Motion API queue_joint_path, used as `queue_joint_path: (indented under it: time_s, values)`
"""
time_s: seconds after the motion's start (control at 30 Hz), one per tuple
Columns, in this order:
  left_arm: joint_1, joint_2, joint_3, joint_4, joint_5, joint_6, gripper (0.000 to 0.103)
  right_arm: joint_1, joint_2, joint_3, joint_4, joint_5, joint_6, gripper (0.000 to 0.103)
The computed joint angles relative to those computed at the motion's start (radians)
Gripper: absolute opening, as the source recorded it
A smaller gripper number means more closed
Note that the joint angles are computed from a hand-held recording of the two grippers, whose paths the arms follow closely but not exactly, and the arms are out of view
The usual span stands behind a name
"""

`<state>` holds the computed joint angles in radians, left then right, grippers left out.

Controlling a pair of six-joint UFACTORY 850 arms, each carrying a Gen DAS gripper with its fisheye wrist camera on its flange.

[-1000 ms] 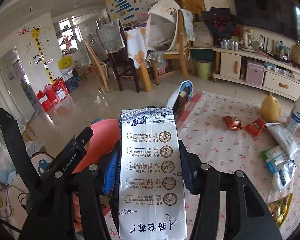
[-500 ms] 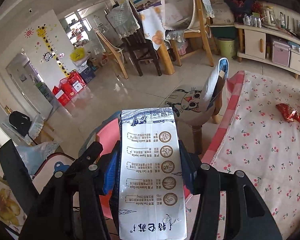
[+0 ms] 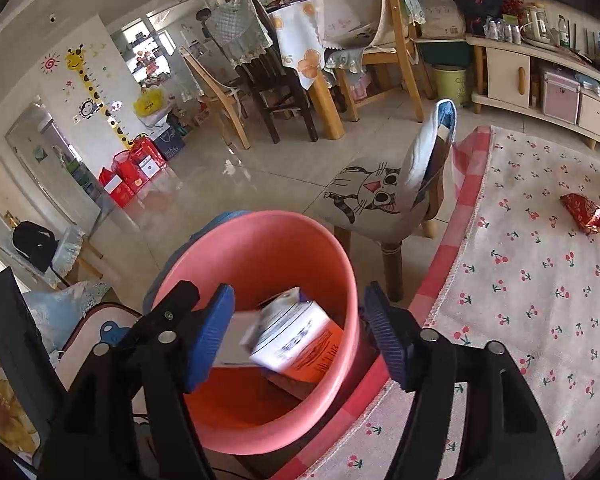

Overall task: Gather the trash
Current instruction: 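Open both tools over the pink bucket, dropping tray and milk bag, then move both tools back to the table toward the remaining wrappers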

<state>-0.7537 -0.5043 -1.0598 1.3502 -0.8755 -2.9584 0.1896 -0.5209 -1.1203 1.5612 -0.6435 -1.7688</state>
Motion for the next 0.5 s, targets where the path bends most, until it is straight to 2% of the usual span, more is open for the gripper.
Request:
queue_joint_path:
  time_s: [0.1,0.3,0.5]
  values:
    - [-0.007,-0.013,-0.024,-0.026,-0.023,0.051,0.084,-0.023,0.021,0.029,0.046,0.013,-0.053,0.081]
    - [-0.022,-0.030,-0.055,-0.032,-0.074,0.104,0.089,-0.070,0.059,0.084,0.124,0.033,-0.156,0.088]
    - [-0.035,-0.048,-0.090,-0.002,-0.092,0.152,0.090,-0.120,0.089,0.125,0.156,0.052,-0.223,0.090]
